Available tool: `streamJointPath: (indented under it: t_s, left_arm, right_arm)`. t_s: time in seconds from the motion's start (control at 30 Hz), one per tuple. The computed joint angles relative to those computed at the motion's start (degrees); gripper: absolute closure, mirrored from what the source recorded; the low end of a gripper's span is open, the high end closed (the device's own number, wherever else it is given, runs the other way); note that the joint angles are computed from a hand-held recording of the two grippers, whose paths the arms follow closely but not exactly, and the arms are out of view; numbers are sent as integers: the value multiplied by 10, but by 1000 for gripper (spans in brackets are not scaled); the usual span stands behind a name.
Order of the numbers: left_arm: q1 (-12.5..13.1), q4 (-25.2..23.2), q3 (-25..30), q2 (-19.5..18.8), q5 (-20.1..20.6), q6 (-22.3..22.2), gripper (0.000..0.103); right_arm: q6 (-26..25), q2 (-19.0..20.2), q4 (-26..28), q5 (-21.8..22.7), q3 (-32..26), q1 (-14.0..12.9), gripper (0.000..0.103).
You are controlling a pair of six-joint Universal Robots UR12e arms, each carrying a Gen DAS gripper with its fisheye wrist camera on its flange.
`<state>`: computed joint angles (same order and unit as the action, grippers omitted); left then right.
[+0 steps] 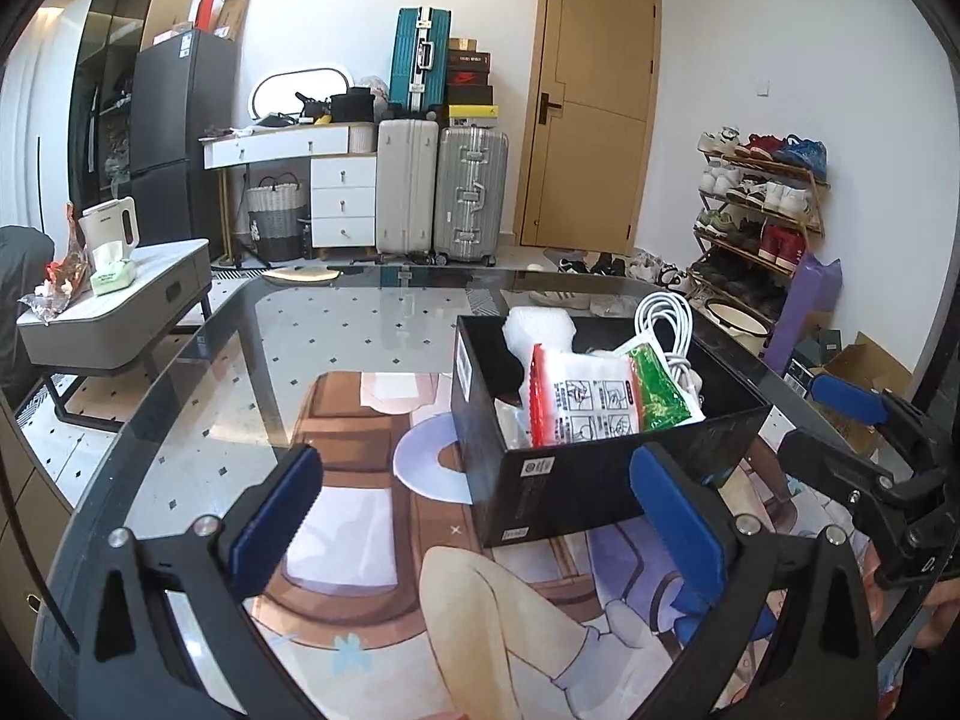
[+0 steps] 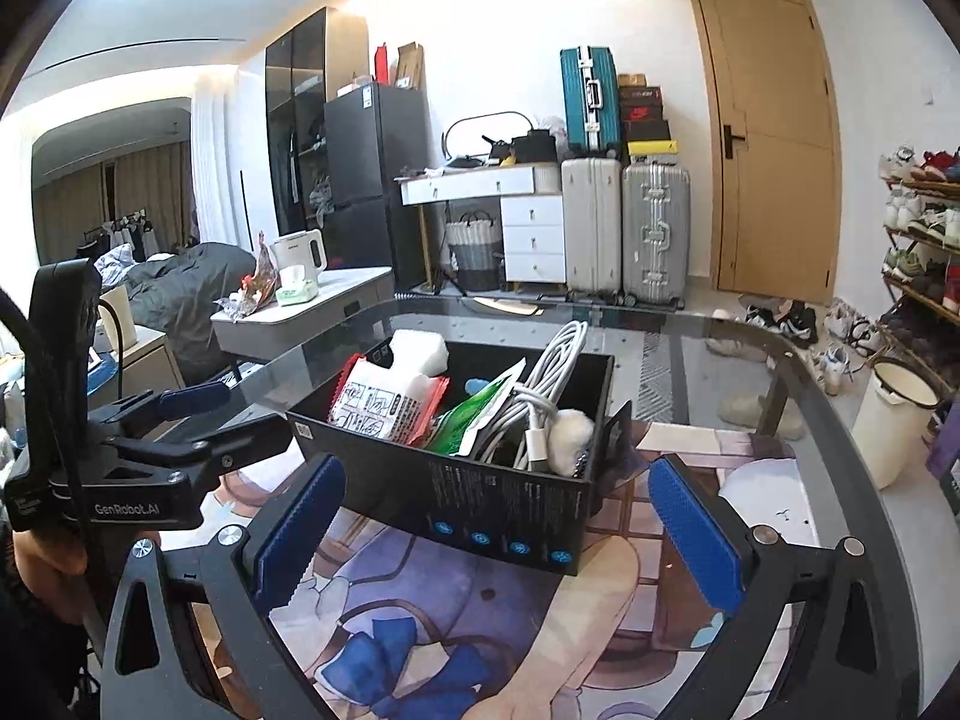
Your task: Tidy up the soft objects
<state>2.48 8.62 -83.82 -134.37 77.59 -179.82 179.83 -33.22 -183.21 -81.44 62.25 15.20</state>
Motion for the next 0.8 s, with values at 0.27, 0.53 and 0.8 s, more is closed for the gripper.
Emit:
streamJointPath:
  t_s: [0.27, 0.53, 0.8]
  left_arm:
    - [-7, -16, 2, 2, 16, 21, 0]
    - [-3, -12, 1, 2, 7, 12, 0]
    - [-4, -9, -1, 4, 4, 18, 0]
  right_arm:
    - [-2, -2, -35, -14, 12, 1, 1]
    - [5, -6, -51, -24, 22, 2, 0]
    - [5, -10, -59, -30, 31, 2, 0]
